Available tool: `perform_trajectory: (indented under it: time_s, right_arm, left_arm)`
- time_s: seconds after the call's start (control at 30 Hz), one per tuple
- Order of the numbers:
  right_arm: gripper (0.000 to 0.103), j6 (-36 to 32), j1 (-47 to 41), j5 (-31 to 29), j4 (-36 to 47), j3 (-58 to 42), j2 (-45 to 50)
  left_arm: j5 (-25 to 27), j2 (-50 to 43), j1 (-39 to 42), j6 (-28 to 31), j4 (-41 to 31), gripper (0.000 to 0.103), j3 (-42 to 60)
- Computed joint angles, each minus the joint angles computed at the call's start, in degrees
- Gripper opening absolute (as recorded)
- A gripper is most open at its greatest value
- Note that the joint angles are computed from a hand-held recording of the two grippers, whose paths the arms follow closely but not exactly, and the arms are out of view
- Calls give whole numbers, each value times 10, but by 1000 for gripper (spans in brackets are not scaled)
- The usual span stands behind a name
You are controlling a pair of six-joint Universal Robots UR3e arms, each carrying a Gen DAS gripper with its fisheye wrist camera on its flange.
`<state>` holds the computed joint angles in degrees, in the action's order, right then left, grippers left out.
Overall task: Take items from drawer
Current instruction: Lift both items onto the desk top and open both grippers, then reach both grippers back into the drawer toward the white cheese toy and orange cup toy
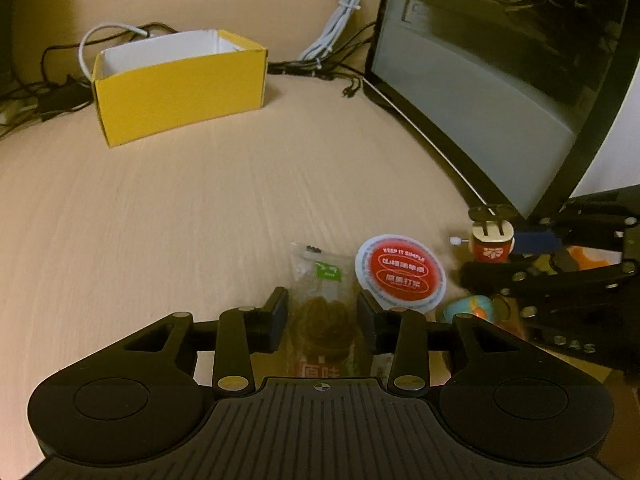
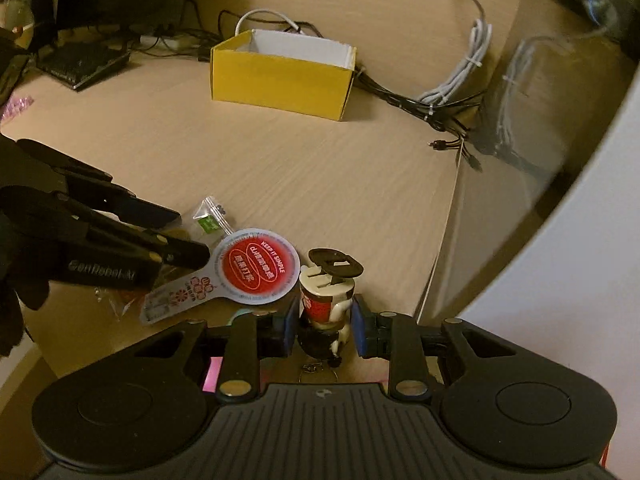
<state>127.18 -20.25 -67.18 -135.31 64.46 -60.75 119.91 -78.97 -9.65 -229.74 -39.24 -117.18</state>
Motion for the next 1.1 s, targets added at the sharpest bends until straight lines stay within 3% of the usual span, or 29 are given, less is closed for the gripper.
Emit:
perform_trajectory:
  time_s: [0.13, 0.27, 0.43, 0.47, 0.87, 1.1]
  right_arm:
    - [30, 6, 18, -19, 0, -36, 32]
    - [35, 3, 13, -13, -4, -20, 20]
    - [56, 4, 3, 17, -38, 30, -18]
    - [57, -30, -8, 53, -20, 28, -22]
    - [60, -33, -96, 95, 4, 160, -162]
    - [61, -97, -179, 121, 87, 246, -264]
  left_arm:
    - [-5, 23, 8, -21, 22, 41, -26]
    - [4, 42, -5, -33, -6, 40, -22]
    - [13, 61, -23, -45, -67, 40, 8]
    - [15, 64, -28, -49, -79, 40, 13]
    - [95, 31, -179, -127, -184, 40, 124]
    - [16, -34, -231, -95, -128, 40, 156]
